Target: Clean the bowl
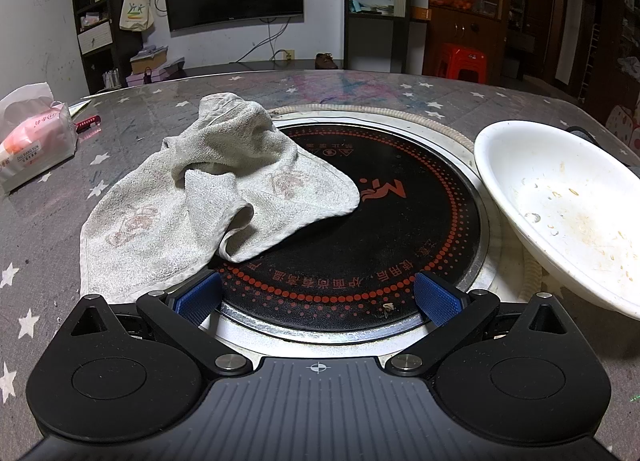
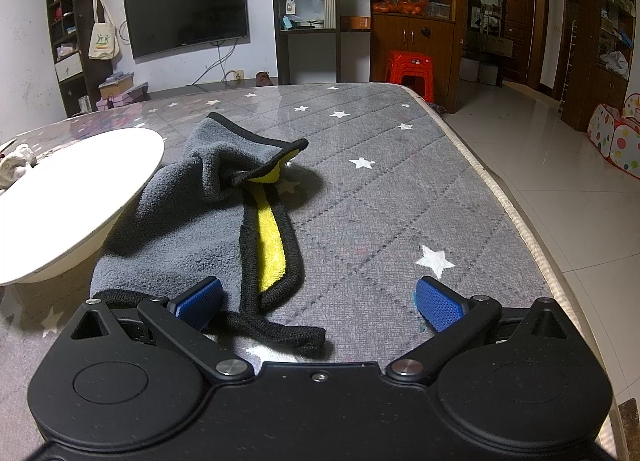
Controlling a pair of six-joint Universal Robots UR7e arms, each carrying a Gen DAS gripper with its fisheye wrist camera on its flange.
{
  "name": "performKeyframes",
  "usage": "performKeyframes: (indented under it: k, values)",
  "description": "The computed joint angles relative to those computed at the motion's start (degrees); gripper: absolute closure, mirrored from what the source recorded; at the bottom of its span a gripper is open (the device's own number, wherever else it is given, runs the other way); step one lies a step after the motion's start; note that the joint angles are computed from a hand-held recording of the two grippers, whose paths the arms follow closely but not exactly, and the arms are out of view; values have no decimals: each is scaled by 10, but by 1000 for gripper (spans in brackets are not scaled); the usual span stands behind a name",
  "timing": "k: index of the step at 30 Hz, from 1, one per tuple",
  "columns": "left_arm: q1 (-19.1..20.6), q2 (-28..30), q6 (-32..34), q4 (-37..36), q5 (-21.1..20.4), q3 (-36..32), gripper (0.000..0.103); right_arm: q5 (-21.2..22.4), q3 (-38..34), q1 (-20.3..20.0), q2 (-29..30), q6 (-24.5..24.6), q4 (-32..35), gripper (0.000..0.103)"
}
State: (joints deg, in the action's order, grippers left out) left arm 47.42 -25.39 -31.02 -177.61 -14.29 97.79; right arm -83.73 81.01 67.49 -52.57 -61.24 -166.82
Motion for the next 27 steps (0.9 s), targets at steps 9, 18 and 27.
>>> performKeyframes:
  k: [9,18,27]
  values:
    - [1,1,3,-3,0,0,0,0,0,-1,-2,0,1,0]
    - [0,1,2,-2,0,-1,0,1,3,-1,-3,0,0,0]
    - [1,1,4,-3,0,-1,0,0,11,0,-5,-1,-7,0]
